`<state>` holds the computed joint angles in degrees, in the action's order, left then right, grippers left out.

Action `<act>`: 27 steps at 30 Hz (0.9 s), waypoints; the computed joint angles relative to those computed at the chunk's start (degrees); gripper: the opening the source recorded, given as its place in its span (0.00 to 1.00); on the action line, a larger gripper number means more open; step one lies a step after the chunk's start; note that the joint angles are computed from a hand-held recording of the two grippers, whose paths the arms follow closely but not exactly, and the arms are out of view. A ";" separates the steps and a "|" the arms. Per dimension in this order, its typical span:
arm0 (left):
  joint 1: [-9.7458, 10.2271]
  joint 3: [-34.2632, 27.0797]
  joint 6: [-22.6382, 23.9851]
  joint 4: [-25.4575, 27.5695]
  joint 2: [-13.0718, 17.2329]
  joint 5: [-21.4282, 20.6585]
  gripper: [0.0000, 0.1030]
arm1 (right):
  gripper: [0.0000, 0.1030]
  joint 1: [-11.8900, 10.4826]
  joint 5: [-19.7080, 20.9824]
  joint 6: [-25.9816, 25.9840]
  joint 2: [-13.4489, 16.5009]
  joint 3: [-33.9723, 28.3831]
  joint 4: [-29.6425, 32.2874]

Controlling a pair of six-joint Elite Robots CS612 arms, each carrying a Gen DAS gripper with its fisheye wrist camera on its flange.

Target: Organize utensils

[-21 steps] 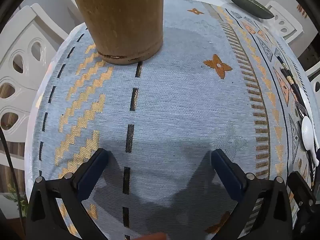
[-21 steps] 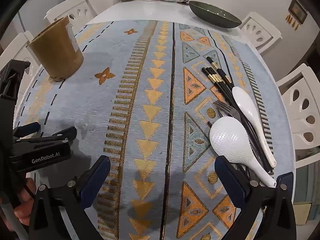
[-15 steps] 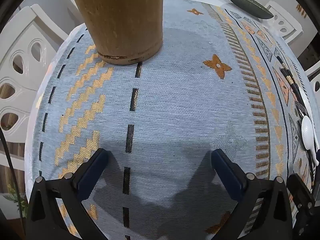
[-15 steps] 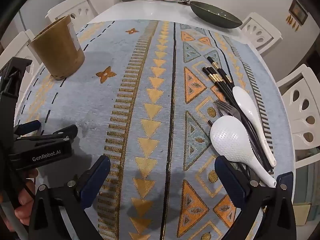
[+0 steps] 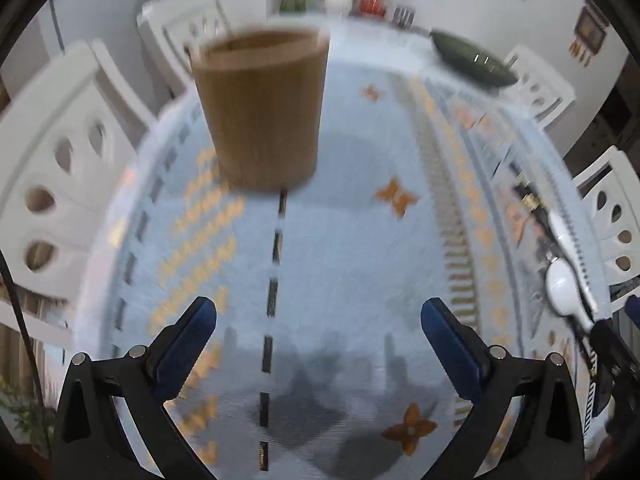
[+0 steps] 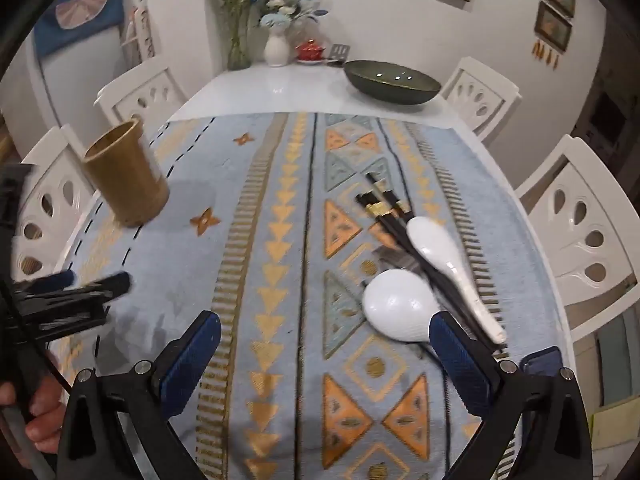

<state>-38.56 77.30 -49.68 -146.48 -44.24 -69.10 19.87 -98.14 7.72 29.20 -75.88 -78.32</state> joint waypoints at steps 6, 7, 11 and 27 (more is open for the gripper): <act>-0.38 0.40 1.04 -2.82 -1.11 5.59 0.99 | 1.00 -0.04 -1.78 -1.49 -0.15 0.12 -3.88; -0.42 0.66 1.12 -2.64 -1.41 6.39 0.99 | 1.00 -0.17 -1.50 -2.22 -0.20 0.21 -3.80; -0.23 0.27 1.53 -2.02 -1.35 8.30 0.99 | 1.00 -0.48 1.74 -4.66 -0.84 1.39 -3.13; 1.18 1.81 -2.88 0.34 1.44 2.84 0.99 | 1.00 -0.79 4.93 -1.86 2.45 5.73 -0.88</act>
<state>-37.39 79.10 -52.56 -146.14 -42.80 -66.25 19.08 -93.21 5.87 31.65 -70.16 -79.19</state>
